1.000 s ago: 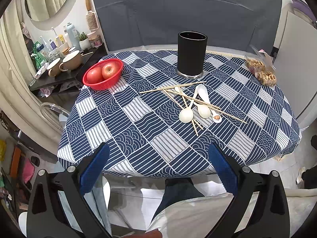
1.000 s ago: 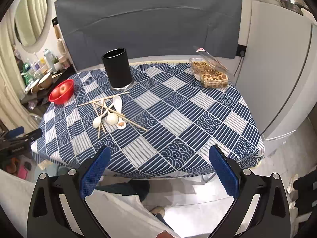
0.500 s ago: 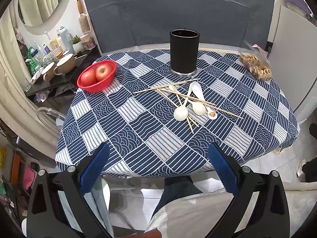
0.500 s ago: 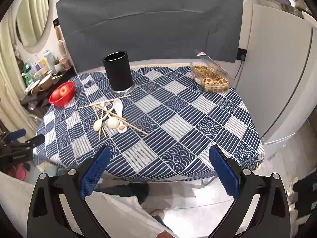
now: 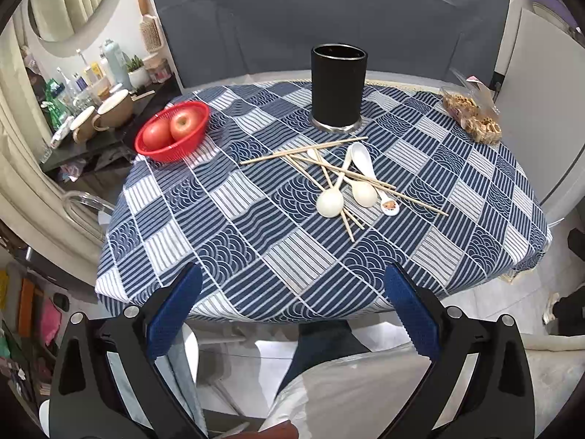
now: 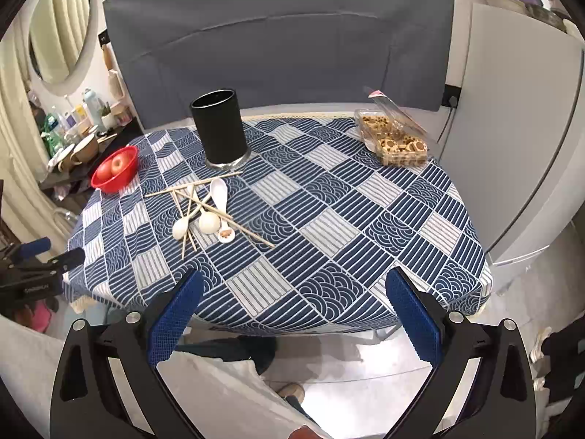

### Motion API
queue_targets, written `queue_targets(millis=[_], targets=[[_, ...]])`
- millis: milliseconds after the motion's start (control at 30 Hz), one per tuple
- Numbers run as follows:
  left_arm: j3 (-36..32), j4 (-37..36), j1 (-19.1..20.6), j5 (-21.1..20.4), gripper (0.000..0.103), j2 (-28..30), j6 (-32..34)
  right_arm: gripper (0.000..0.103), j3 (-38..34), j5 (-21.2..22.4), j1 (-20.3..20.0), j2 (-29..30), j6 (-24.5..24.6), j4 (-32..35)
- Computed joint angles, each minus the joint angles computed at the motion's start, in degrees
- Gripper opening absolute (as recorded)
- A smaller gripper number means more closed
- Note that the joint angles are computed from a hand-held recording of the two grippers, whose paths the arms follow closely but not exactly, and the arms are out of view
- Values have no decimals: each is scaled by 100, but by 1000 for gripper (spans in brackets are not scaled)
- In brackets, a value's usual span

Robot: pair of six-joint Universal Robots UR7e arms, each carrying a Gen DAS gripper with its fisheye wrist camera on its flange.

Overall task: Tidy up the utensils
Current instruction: 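Move both tools toward the pile of chopsticks and white spoons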

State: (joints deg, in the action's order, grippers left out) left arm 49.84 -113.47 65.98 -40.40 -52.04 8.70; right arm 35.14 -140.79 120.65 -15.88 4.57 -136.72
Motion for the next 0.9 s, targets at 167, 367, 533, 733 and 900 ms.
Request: queue_targets(millis=[167,367,533,733,900], targets=[[-79,142,0,6,97,61,-45,95,-18,15,-26,-9,73,109],[-321,477,25,-48,97,182,-187,95,-145,60,-65,31,146,317],[-566,758,50,-75,97,301,-315,95,-391,179,-113,137,193,610],[-948,1092,87,-30,97,488,-479,95,-879,309,-166,360,246,1064],[-1407,1416,113,-2,97,736,-474,95,-1755,337,-215,780,210,1663]])
